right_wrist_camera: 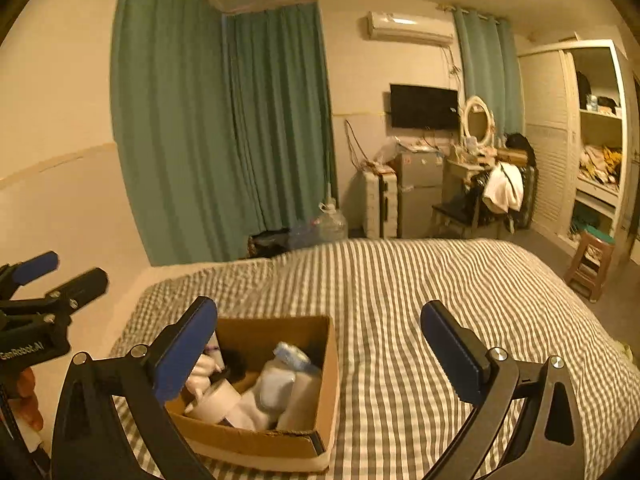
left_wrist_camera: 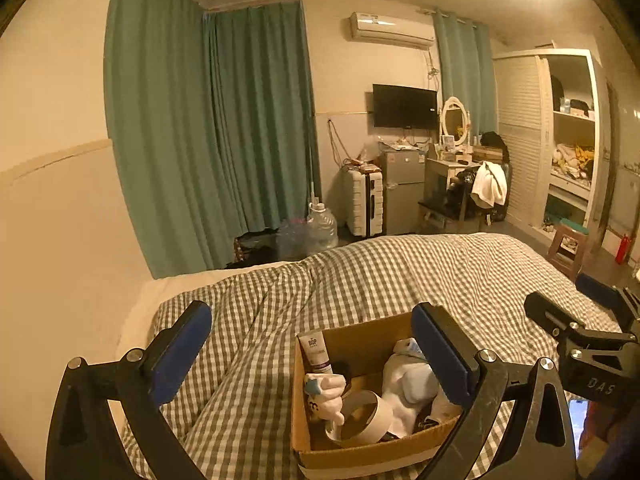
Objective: Organize objects
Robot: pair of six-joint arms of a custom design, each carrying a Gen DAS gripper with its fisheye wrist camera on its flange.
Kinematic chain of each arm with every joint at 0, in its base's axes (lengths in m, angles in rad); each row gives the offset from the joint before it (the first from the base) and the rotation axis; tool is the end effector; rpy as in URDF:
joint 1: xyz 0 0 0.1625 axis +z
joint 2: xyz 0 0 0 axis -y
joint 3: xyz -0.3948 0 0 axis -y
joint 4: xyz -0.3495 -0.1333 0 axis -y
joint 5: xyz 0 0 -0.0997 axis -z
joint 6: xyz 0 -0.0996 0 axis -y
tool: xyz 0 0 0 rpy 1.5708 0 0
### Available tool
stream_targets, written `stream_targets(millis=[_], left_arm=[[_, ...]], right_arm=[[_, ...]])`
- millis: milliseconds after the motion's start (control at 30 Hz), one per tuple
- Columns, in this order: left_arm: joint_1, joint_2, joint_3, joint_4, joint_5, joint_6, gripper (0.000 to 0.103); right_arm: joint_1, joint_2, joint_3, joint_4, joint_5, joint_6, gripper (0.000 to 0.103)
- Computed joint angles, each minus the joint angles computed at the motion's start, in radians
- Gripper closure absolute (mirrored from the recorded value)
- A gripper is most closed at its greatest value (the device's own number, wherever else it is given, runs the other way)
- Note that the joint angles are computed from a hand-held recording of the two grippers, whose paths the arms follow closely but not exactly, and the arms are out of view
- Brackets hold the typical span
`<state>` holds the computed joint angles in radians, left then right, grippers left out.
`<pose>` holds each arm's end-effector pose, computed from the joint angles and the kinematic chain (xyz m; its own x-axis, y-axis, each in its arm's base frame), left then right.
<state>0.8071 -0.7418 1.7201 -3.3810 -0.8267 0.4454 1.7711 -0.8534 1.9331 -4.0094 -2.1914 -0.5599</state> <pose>-0.2752 -0.5777 0.1637 -0.5914 0.3424 -0.7301 0.7984 0.3756 -0.4706 0.1782 -0.4991 0.2322 -0.7491 0.2255 0.6228 -0.5190 0.3846 -0.7634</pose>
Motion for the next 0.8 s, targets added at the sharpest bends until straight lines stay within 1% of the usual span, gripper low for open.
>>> stream_targets(millis=[67,133,233,300,367,433,500,600,667,800], left_arm=[[0.001,0.019,-0.007,-0.017,0.024,0.008,0.0],[0.01,0.033,-0.008,-0.036,0.027,0.011,0.0],[0.024,0.05,0.007,-0.092,0.033,0.03,0.0],[0.036,0.063,0.016,-0.136,0.04,0.04,0.0],[0.046,0.068,0.027,-0.156,0.047,0.034,0.0],[0.059,0.068,0.031,-0.142,0.05,0.018,0.0],[0.073,0.069,0.025,-0.101,0.055,0.003,0.0],[0.085,0.072,0.02,-0.058,0.076,-0.017,0.0],[0.095,0.072,0.024,-0.047,0.075,-0.034,0.0],[0.104,0.063,0.047,-0.04,0.069,-0.056,0.0]], right_arm=[[-0.003,0.014,-0.006,0.017,-0.04,0.033,0.001],[-0.011,0.016,-0.002,0.056,-0.052,0.059,0.001],[-0.017,0.029,0.004,0.06,-0.075,0.062,0.001],[-0.022,0.036,0.019,0.05,-0.075,0.066,0.001],[-0.03,0.04,0.041,0.041,-0.055,0.059,0.001],[-0.029,0.052,0.047,0.033,-0.056,0.05,0.001],[-0.026,0.065,0.045,0.034,-0.067,0.039,0.001],[-0.013,0.081,0.029,0.079,-0.105,0.048,0.001],[-0.008,0.087,0.024,0.11,-0.13,0.063,0.001],[-0.001,0.1,0.021,0.118,-0.148,0.058,0.001]])
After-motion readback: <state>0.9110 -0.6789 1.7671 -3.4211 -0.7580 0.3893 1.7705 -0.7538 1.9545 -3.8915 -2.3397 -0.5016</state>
